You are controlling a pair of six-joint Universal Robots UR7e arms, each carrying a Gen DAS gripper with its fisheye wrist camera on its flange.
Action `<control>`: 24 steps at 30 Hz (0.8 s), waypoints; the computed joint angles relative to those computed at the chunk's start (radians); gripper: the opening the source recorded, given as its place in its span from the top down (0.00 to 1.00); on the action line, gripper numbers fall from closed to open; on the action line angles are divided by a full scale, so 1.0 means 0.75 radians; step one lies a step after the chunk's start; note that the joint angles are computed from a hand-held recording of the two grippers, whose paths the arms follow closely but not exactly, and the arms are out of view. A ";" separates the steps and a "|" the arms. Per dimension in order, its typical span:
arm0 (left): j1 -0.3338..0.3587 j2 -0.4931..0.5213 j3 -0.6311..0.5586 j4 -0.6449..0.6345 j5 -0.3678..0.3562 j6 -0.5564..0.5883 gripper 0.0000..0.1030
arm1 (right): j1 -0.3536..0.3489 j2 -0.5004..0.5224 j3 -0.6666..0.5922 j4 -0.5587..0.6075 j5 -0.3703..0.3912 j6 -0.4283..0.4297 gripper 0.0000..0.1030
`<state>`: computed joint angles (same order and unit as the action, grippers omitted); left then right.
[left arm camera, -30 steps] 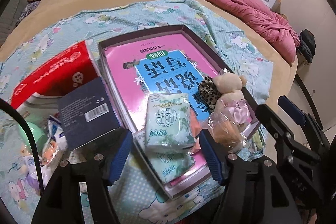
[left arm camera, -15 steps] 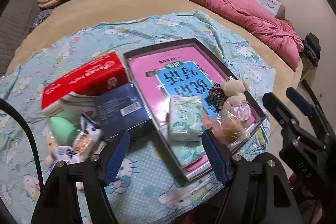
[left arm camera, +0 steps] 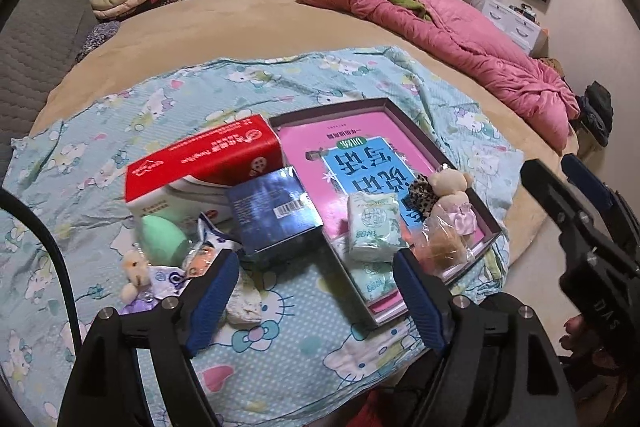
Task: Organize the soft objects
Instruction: 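Withdraw both grippers from the tray back over the pile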
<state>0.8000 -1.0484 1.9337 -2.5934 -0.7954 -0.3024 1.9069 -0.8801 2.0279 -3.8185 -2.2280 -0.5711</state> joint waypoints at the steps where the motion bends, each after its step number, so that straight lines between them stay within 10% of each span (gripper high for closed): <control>1: -0.004 -0.013 0.010 -0.004 0.008 -0.002 0.23 | 0.008 -0.002 -0.003 -0.001 0.003 0.000 0.22; 24: -0.050 -0.278 0.139 0.039 0.168 -0.072 0.22 | 0.193 0.018 -0.078 0.196 0.057 0.116 0.19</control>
<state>0.7624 -1.2568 2.0382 -2.5639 -0.6691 -0.3563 2.0518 -0.8669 1.9691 -3.6716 -2.1856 -0.4840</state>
